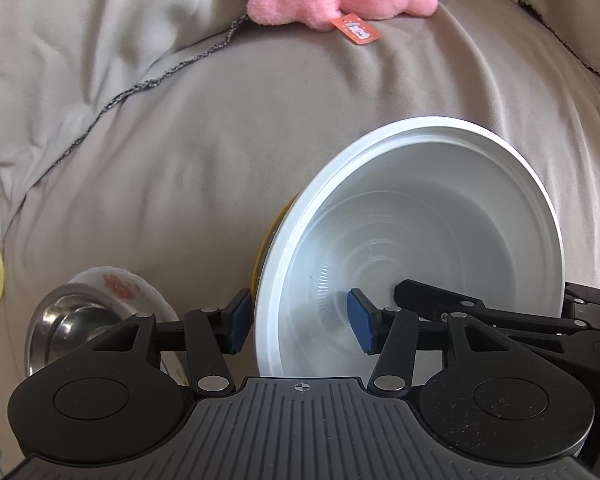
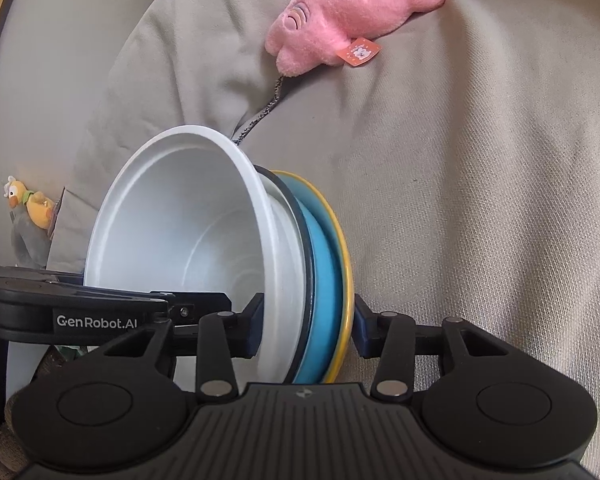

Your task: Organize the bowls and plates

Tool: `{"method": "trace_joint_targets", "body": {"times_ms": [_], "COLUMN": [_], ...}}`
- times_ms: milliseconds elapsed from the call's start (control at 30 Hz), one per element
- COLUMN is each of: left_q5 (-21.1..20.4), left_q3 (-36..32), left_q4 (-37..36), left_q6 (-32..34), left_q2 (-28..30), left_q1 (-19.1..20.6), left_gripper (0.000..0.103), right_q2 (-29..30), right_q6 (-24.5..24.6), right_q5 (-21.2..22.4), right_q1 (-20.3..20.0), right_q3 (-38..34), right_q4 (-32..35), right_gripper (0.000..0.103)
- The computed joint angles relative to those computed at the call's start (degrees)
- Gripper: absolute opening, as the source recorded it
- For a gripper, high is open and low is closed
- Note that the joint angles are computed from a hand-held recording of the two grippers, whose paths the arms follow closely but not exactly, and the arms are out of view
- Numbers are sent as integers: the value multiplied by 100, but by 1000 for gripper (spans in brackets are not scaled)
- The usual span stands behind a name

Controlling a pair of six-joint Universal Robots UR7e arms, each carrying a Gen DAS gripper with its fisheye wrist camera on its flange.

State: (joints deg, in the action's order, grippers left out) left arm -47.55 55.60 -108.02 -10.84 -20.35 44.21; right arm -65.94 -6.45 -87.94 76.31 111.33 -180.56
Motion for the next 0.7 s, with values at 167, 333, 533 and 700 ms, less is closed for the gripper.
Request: {"method": "trace_joint_targets", "body": {"times_ms": [167, 333, 533, 700], "left_q5": [45, 27, -164, -327], "left_q3": [177, 130, -95, -167], "left_q4": [-157, -103, 159, 168], "left_q6": [212, 75, -74, -347], "left_q2": [-57, -37, 43, 45], "left_q1": [-19, -15, 33, 96], "left_gripper": [55, 55, 58, 58], "right_q2": [-1, -15, -84, -97], "right_q6": [31, -24, 233, 217], "right_q5": [94, 58, 364, 378], "right_q1": [-32, -28, -168, -171], "right_q3": [-12, 45, 1, -17], "right_q4": [32, -44, 298, 439], "right_gripper": [45, 44, 44, 45]}}
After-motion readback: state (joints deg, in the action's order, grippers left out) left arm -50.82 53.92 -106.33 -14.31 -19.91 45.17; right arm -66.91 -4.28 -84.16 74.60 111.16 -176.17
